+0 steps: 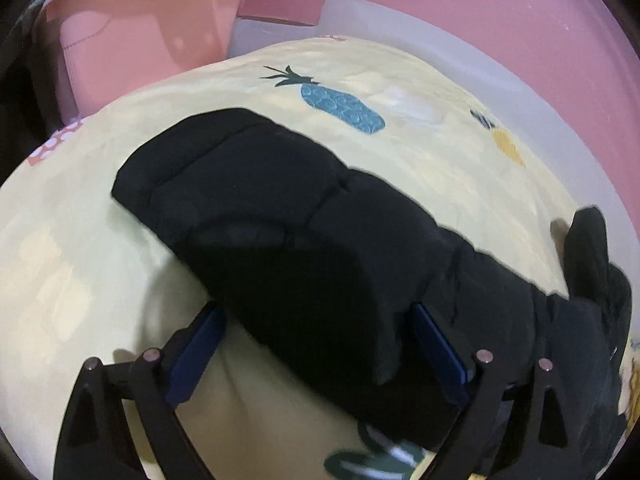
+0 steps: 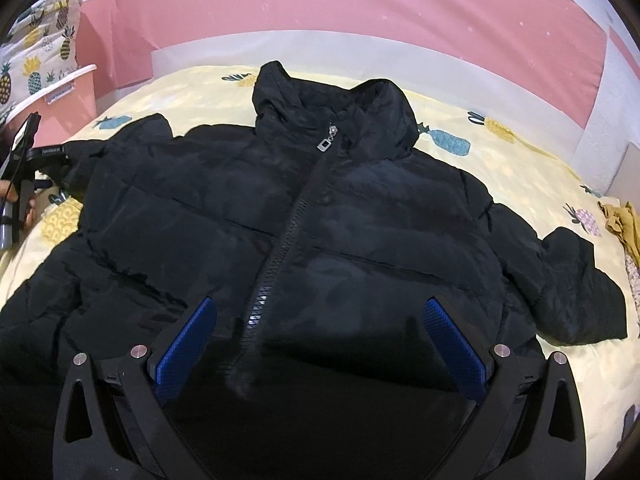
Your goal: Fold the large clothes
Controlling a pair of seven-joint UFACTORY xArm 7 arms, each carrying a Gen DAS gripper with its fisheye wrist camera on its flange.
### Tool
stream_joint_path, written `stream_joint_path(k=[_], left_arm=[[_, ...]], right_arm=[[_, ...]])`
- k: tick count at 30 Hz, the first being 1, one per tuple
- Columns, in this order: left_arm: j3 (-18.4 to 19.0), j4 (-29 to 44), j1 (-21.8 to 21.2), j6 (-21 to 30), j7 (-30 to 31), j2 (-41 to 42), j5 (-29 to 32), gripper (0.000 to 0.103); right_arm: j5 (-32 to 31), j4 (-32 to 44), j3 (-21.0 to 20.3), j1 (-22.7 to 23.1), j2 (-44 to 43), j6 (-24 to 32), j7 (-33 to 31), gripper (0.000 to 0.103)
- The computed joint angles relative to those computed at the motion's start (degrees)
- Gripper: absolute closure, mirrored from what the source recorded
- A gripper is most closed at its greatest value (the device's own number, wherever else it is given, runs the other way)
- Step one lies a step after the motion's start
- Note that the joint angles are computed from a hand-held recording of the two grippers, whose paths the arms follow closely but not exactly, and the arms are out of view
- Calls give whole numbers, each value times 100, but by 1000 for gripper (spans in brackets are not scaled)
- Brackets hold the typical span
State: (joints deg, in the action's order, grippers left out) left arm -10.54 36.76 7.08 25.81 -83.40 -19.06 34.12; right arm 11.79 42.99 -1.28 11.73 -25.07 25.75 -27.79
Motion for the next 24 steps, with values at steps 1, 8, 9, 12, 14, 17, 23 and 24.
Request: stream_joint_path(k=[1, 8, 9, 12, 14, 17, 23, 24], left_arm=[[-2, 35, 71, -67, -61, 56, 92, 9], [35, 203, 131, 61, -40, 113, 324, 69], [15, 274, 100, 230, 34, 97, 347, 75], [77, 345, -9, 374, 293, -75, 325, 89], [35, 453, -49, 491, 458, -214, 343, 91], [-78, 673, -150, 620, 702, -476, 304, 92], [-669, 1811, -431, 1109, 1206, -572, 368, 93], [-800, 2090, -496, 1223, 1282, -472, 416, 93]], right_arm=[[-24, 12, 2, -21, 43, -16, -3, 0], [18, -6, -64, -80, 70, -20, -9, 0], [25, -19, -76, -89, 49, -14, -20, 0], [-15, -84, -81, -153, -58, 28, -23, 0], [-9, -113, -118, -175, -118, 73, -36, 0], [-7, -165, -160, -207, -236, 140, -67, 0], [122, -154, -306, -277, -465, 369, -57, 0], [154, -146, -340, -289, -504, 405, -57, 0]])
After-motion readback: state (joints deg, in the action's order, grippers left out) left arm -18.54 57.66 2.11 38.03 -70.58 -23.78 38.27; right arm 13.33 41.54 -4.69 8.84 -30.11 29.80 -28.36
